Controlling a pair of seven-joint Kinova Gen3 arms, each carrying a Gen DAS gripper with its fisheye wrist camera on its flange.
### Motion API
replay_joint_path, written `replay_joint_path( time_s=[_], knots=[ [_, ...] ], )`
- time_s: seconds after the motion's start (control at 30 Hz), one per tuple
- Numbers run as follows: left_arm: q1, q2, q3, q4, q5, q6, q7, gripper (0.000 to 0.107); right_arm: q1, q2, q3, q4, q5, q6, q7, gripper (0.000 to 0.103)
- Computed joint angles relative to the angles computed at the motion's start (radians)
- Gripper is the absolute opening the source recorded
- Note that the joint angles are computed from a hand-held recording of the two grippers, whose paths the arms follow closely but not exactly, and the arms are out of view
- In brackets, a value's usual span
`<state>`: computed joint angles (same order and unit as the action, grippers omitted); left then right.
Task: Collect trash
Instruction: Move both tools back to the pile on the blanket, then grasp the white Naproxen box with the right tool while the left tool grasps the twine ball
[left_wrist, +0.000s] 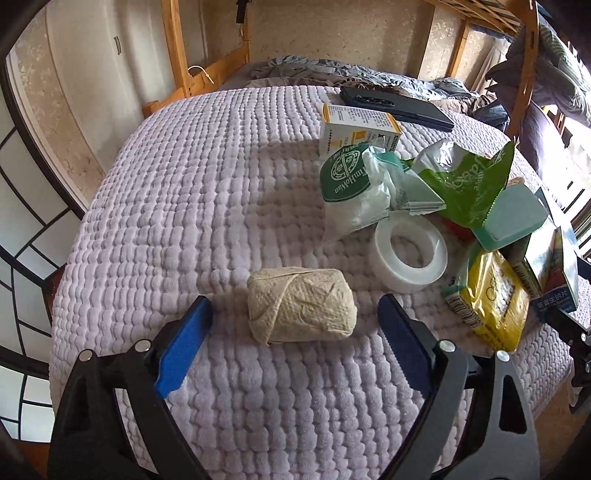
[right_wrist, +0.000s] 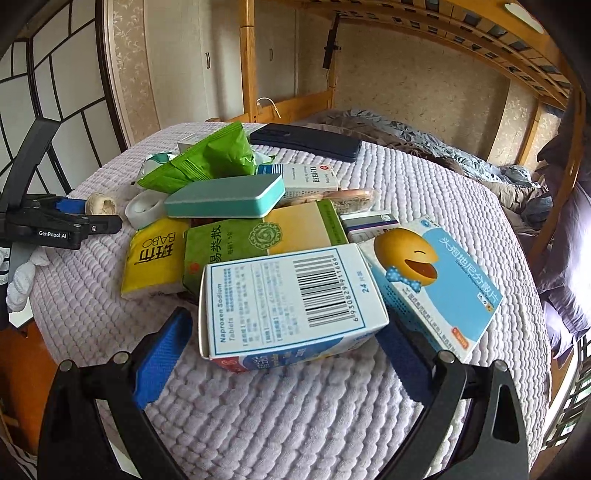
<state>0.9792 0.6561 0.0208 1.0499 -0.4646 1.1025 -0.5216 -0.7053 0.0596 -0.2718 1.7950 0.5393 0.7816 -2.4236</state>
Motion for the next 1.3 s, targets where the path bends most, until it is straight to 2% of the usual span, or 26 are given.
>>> replay_joint_path(
  time_s=[0.1,0.23,0.33,0.53,0.63,0.8,1.03,1.13,1.23,1.3],
  knots=[
    [0.002,-0.002,-0.001,0.002,-0.008,0.002,-0.009,0.079,0.002,0.007,0.003,-0.004,-0.001,0.001,0.024,0.097],
    [0.001,-0.005,0.000,-0.002,-0.012,0.002,-0.019,0.059,-0.006,0.028,0.006,-0.025,0.004,0.021,0.049,0.084],
    [0.010,-0.002,-0.002,-0.011,-0.020,0.015,-0.021,0.052,-0.030,0.031,0.005,-0.027,0.035,0.047,0.023,0.083],
    [0.027,-0.002,-0.009,-0.020,-0.030,0.036,0.001,0.050,-0.045,0.006,-0.005,-0.023,0.018,0.070,-0.021,0.083],
    [0.038,-0.014,-0.011,-0.005,-0.036,0.031,0.033,0.050,-0.051,0.002,-0.015,-0.038,0.006,0.114,-0.050,0.083],
    [0.064,-0.030,-0.009,0.012,-0.057,0.040,0.088,0.050,-0.039,-0.015,-0.024,-0.048,-0.056,0.152,-0.082,0.083],
    [0.091,-0.046,0.017,0.018,-0.068,0.030,0.115,0.050,-0.054,-0.019,-0.047,-0.071,-0.079,0.231,-0.118,0.083],
    [0.102,-0.045,0.028,0.012,-0.059,0.024,0.116,0.050,-0.059,-0.030,-0.052,-0.065,-0.090,0.236,-0.132,0.083],
    [0.133,-0.016,0.016,-0.036,-0.081,0.089,0.097,0.050,-0.064,-0.036,-0.062,-0.058,-0.085,0.247,-0.151,0.083],
    [0.145,-0.012,0.000,-0.042,-0.099,0.113,0.107,0.063,-0.065,-0.040,-0.065,-0.051,-0.082,0.243,-0.161,0.083]
  ],
)
